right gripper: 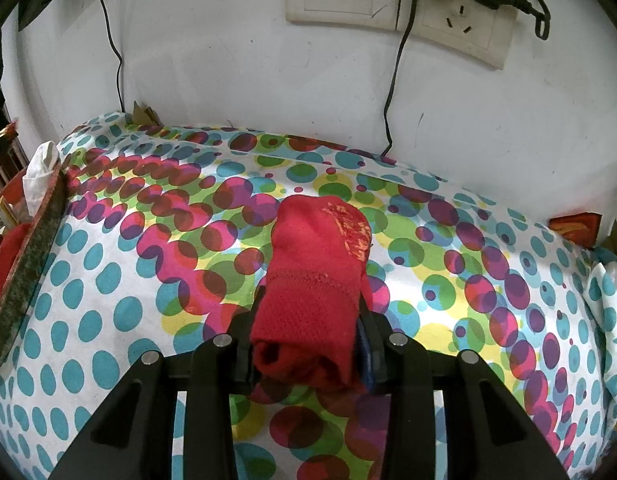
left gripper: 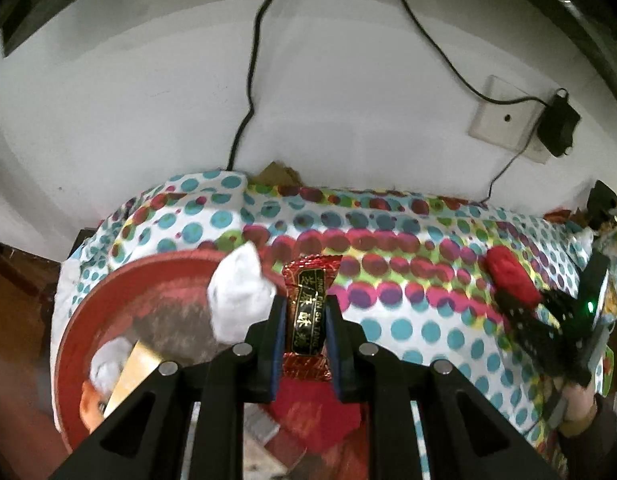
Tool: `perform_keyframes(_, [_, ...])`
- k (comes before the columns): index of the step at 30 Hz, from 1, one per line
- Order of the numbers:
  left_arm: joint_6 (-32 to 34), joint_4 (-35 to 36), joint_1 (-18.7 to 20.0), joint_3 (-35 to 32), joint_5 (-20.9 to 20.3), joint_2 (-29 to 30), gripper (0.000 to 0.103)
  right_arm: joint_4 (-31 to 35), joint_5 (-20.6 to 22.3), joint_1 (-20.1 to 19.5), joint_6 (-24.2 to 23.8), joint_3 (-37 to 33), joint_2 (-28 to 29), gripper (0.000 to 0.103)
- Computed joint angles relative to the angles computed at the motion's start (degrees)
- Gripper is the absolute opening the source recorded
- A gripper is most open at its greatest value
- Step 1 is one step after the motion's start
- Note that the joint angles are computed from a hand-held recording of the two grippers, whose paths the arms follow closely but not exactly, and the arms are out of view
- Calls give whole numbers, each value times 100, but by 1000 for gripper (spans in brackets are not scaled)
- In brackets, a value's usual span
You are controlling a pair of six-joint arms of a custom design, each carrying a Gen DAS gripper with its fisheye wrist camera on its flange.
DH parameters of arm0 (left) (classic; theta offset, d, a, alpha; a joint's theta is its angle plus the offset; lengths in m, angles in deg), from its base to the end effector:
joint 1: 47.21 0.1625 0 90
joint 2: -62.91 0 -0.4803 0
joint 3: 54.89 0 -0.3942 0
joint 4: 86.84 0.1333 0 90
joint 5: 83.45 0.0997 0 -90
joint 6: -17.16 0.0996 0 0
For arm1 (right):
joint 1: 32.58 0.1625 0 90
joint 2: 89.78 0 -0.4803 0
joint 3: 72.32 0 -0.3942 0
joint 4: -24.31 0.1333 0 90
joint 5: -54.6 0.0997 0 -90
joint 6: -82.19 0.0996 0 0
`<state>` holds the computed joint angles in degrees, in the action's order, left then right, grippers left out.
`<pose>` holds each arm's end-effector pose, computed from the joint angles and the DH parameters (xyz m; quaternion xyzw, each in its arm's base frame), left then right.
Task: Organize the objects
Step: 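Carry the snack bar onto the red tray and open the left gripper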
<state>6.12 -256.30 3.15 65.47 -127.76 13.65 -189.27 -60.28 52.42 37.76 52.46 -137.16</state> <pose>-0.1933 -0.5540 0.0991 0.1996 0.8976 -0.2264 0.3212 0.0435 -0.5513 0.1406 0.2235 -0.8741 0.2650 0.3401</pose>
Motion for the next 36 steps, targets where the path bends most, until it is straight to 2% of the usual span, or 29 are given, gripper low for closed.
perform_keyframes(8, [-525, 133, -115, 862, 164, -554, 18, -33, -18, 13, -7, 8, 17, 36])
perform_keyframes(18, [-778, -146, 18, 1599, 400, -1064, 18, -86, -61, 23, -53, -16, 60, 36])
perform_keyframes(30, [-348, -965, 15, 1985, 548, -956, 19, -92, -63, 16, -83, -40, 74, 36])
perform_keyframes(35, [-346, -1040, -75, 2118, 691, -893, 23, -148, -84, 9, -149, -53, 99, 36])
perform_keyframes(36, [-330, -1090, -98, 2146, 720, -870, 29, -153, -84, 6, -162, -60, 105, 36])
